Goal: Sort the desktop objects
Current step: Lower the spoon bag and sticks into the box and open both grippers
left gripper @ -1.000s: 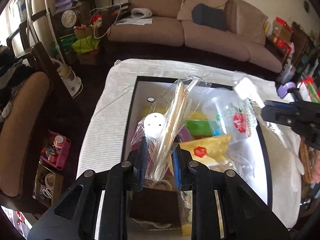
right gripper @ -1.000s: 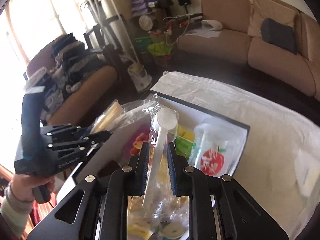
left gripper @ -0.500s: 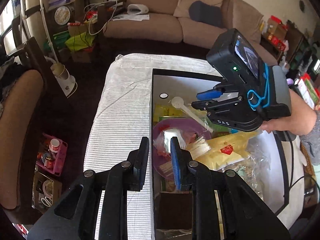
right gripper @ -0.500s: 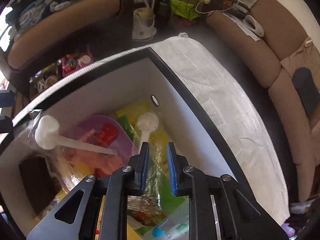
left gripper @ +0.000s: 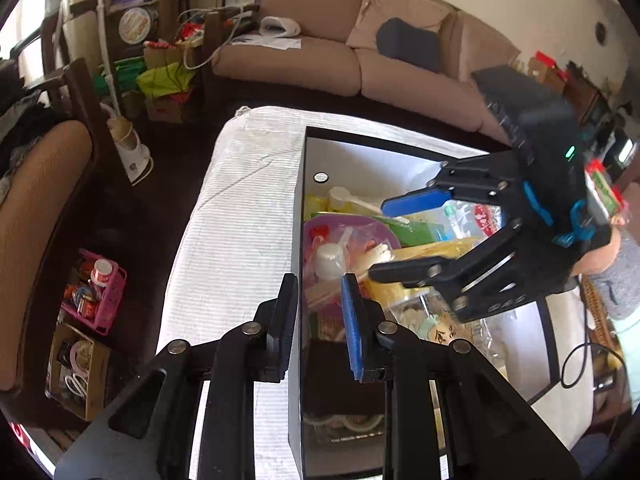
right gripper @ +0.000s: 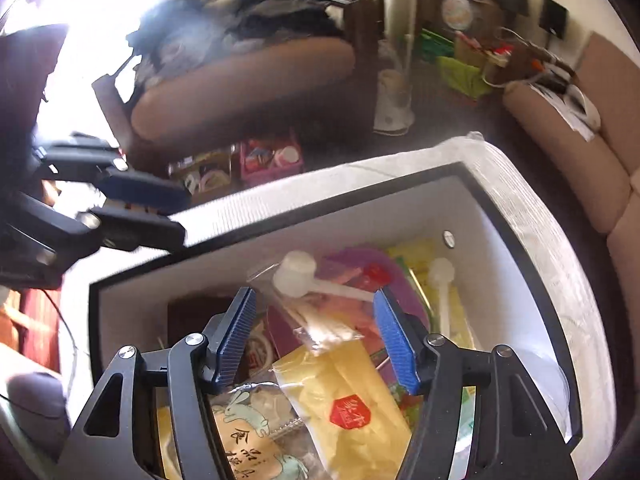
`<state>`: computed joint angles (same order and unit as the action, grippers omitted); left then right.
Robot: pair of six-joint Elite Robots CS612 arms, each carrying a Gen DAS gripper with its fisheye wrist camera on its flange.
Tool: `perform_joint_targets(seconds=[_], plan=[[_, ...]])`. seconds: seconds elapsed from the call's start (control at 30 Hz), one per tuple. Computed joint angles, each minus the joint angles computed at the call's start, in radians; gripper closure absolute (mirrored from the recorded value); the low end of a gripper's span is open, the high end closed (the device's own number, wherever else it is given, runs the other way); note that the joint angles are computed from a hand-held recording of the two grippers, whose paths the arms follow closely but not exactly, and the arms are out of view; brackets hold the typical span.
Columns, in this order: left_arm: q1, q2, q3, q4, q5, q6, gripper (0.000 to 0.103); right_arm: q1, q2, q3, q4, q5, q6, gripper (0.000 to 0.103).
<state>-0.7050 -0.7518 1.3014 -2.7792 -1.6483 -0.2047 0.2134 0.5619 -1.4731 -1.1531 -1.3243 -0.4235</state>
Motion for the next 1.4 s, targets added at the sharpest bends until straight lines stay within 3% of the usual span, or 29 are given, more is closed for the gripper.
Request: perform_joint_targets(seconds=[0.1, 0.17, 0.23, 0.3, 0.37, 0.47, 0.57, 0.63, 0.77, 0.87, 0.97, 1.13, 1.3, 1.4], plan=[[0.001, -0.016, 0.035, -0.03, -0.035, -0.067, 0.075, 0.031, 0.008, 0.015, -0.012, -0.088, -0.059, 0.039], [-0.001, -0.022, 0.053, -0.051, -0.04, -0.11, 0.063, 0.052, 0.019, 0.024, -0.053, -0.142, -0.078, 0.039], [-0.002, -0.026, 0.063, -0.066, -0.034, -0.163, 0.059, 0.063, 0.021, 0.047, -0.081, -0.187, -0.08, 0.044], [-0.001, -0.028, 0.069, -0.074, -0.024, -0.218, 0.057, 0.062, 0.015, 0.072, -0.08, -0.199, -0.04, 0.065], [-0.003, -0.036, 0.076, -0.072, 0.017, -0.272, 0.057, 0.065, 0.013, 0.08, -0.093, -0.217, 0.003, 0.069], [-0.006, -0.053, 0.1, -0.108, 0.029, -0.356, 0.056, 0.037, 0.01, 0.058, -0.141, -0.189, 0.109, 0.069], [-0.025, -0.071, 0.116, -0.126, 0.033, -0.351, 0.05, -0.003, 0.011, 0.011, -0.191, -0.121, 0.262, 0.07], [-0.04, -0.077, 0.128, -0.149, 0.038, -0.37, 0.041, -0.019, 0.005, -0.006, -0.209, -0.122, 0.337, 0.07], [-0.055, -0.065, 0.158, -0.204, 0.005, -0.427, 0.035, -0.011, -0.027, 0.015, -0.145, -0.238, 0.383, 0.069], [-0.051, -0.055, 0.141, -0.122, -0.03, -0.407, 0.035, -0.008, -0.028, 0.041, -0.159, -0.242, 0.398, 0.069], [-0.045, -0.058, 0.147, -0.156, -0.026, -0.42, 0.035, -0.011, -0.033, 0.085, -0.172, -0.225, 0.457, 0.069], [-0.027, -0.068, 0.161, -0.191, -0.058, -0.416, 0.035, 0.014, -0.058, 0.181, -0.18, -0.375, 0.486, 0.061], [-0.002, -0.066, 0.17, -0.201, -0.087, -0.451, 0.035, 0.01, -0.043, 0.146, -0.204, -0.279, 0.48, 0.045], [0.007, -0.073, 0.191, -0.234, -0.086, -0.481, 0.035, 0.004, -0.024, 0.091, -0.214, -0.205, 0.454, 0.042]])
